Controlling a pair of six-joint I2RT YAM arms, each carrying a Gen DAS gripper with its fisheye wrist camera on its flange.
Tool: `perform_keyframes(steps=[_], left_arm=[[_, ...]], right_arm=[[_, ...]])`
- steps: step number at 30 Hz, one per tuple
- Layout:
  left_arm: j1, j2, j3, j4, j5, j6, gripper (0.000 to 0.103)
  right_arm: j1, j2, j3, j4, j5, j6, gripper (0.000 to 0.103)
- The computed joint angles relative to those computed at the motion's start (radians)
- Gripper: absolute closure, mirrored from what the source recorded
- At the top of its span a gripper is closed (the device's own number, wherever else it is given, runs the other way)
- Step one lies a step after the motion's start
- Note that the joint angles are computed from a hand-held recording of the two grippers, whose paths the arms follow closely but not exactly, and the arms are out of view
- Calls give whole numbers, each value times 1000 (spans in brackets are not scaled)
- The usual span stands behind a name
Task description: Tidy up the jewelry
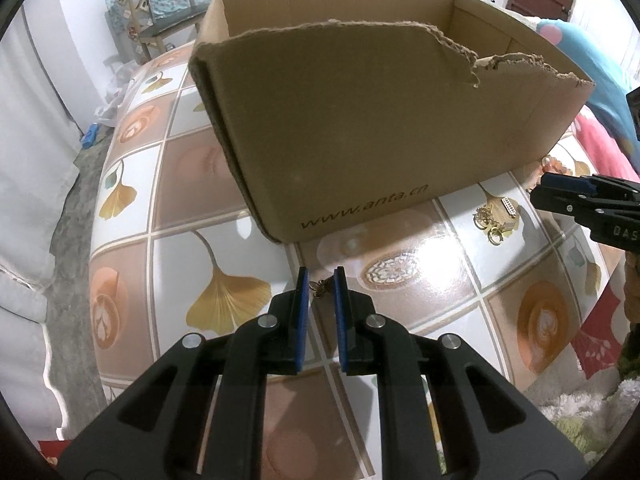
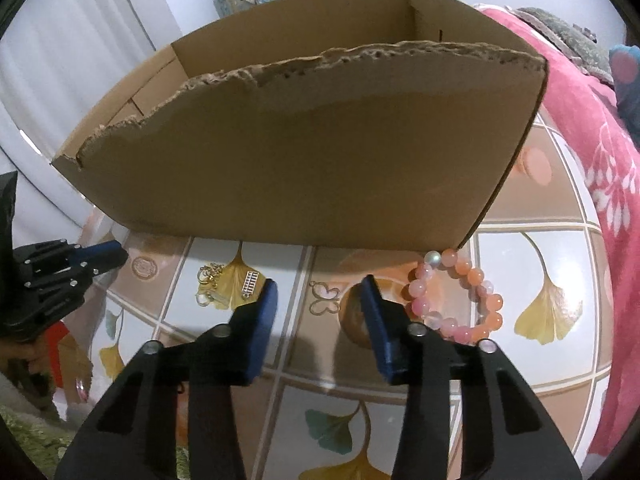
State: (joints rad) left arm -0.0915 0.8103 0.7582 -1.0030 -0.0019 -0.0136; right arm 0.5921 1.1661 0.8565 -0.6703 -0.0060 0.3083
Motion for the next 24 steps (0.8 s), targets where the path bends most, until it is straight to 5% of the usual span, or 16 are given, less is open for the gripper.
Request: perform_keyframes(steps=[14, 22, 24], left_arm=[[35, 1, 8, -4, 21, 25, 92], [91, 9, 1, 14, 54, 73, 92], [95, 8, 0, 17, 57, 75, 92]], right_arm=[[152, 102, 89, -74, 199, 111, 81], [221, 141, 122, -98, 246, 181, 83], [223, 146, 125, -89, 225, 194, 90]])
